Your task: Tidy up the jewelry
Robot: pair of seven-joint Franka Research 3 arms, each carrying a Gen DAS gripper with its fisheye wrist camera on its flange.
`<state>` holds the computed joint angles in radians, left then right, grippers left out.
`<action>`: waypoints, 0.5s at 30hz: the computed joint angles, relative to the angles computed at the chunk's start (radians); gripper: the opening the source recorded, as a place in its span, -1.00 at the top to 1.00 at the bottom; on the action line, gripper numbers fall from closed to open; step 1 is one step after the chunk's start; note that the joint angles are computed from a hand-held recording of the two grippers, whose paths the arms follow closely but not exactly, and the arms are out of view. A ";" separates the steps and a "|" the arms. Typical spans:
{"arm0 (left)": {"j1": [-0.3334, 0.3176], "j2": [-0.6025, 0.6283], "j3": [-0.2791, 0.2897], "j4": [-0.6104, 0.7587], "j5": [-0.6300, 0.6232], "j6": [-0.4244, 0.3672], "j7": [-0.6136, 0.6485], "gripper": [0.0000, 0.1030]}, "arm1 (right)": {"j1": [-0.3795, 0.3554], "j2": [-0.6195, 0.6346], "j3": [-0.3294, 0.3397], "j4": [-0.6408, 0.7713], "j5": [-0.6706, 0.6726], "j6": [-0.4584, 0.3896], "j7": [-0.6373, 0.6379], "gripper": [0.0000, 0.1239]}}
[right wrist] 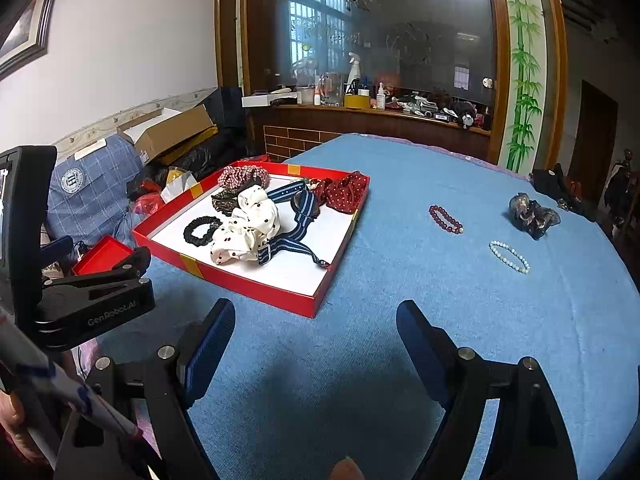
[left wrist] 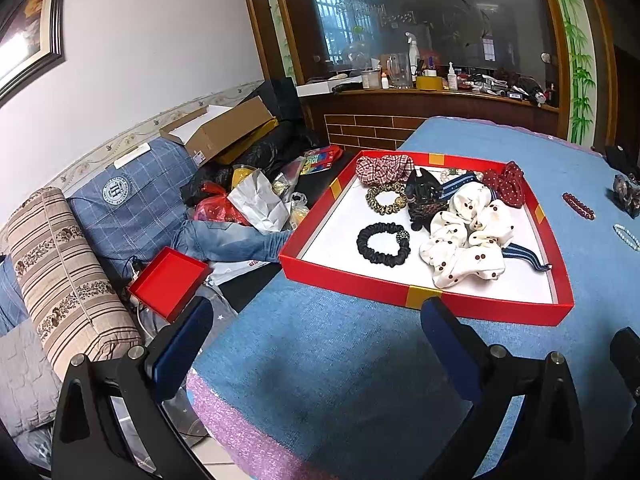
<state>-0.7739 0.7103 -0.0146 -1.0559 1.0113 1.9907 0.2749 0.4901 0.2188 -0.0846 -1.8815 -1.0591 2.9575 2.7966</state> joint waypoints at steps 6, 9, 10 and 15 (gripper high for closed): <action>0.001 0.011 0.002 0.014 -0.005 -0.005 0.009 -1.00 | -0.003 0.007 0.004 0.001 0.039 -0.007 -0.031 -0.40; 0.000 0.013 0.004 0.015 -0.006 -0.004 0.010 -1.00 | 0.004 0.008 -0.002 0.001 0.043 -0.010 -0.031 -0.40; 0.000 0.014 0.005 0.017 -0.005 -0.005 0.011 -1.00 | 0.005 0.009 -0.003 0.001 0.044 -0.010 -0.032 -0.40; 0.000 0.012 0.007 0.012 -0.004 0.000 0.010 -1.00 | 0.006 0.010 -0.001 0.000 0.067 -0.014 -0.052 -0.40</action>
